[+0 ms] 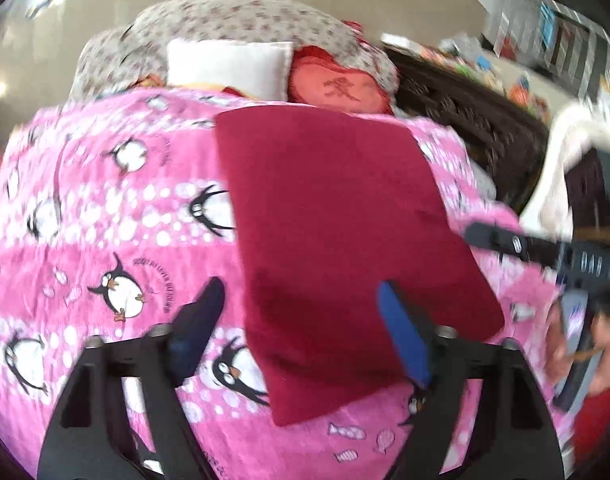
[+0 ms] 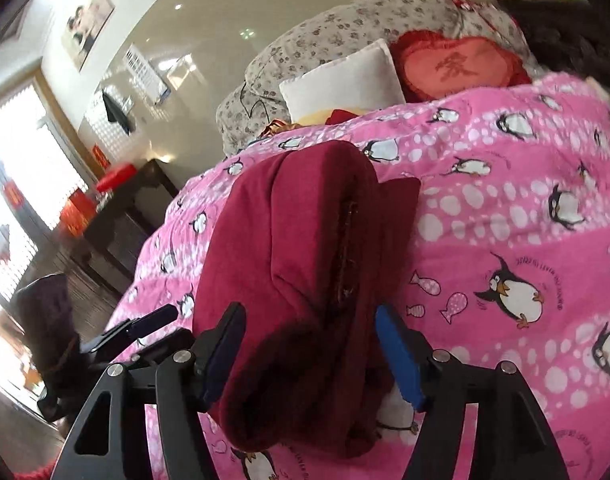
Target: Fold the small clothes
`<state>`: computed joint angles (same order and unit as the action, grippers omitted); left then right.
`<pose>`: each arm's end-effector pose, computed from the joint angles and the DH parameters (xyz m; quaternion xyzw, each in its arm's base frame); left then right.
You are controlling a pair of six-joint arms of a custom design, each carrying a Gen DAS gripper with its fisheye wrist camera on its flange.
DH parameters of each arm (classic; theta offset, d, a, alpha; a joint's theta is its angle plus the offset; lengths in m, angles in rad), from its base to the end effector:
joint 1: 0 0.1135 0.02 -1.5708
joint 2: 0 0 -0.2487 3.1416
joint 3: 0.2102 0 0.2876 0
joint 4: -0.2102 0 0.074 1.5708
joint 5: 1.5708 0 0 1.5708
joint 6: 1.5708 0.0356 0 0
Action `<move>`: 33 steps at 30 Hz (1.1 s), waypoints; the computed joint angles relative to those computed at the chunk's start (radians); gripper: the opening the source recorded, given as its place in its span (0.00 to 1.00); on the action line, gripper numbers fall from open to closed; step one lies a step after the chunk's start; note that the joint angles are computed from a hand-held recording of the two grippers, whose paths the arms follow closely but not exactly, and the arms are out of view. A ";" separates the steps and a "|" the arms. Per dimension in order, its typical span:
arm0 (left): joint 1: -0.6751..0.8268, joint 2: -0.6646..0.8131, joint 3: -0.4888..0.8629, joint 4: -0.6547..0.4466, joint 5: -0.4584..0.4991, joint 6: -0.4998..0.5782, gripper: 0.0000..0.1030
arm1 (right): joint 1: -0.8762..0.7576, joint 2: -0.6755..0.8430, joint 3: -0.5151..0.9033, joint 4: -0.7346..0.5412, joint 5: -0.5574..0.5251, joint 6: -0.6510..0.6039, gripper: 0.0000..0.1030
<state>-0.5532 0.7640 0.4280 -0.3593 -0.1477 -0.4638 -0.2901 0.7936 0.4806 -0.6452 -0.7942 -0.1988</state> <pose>0.1811 -0.1057 0.1795 0.0091 0.9037 -0.1475 0.4018 0.1880 -0.0296 0.1803 -0.0764 0.8837 0.2905 0.3590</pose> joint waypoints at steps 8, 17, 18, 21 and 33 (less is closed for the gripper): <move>0.209 0.186 0.036 0.172 0.276 -0.028 0.80 | 0.052 0.289 0.060 0.216 -0.008 0.112 0.77; 0.246 0.414 0.095 0.312 0.474 -0.052 0.70 | 0.101 0.360 0.068 0.277 -0.017 0.095 0.53; 0.242 0.391 0.095 0.293 0.469 -0.048 0.64 | 0.087 0.345 0.069 0.253 -0.044 0.094 0.50; 0.211 0.247 0.088 0.167 0.433 -0.013 0.56 | 0.078 0.227 0.067 0.121 -0.098 0.050 0.46; 0.222 -0.477 0.007 -0.572 0.305 0.059 0.57 | 0.391 -0.222 -0.111 -0.072 0.009 0.203 0.54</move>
<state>-0.3315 0.2870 0.4351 -0.9315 0.1569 -0.4049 0.1008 0.5717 0.3698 -0.7174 -0.7852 0.0039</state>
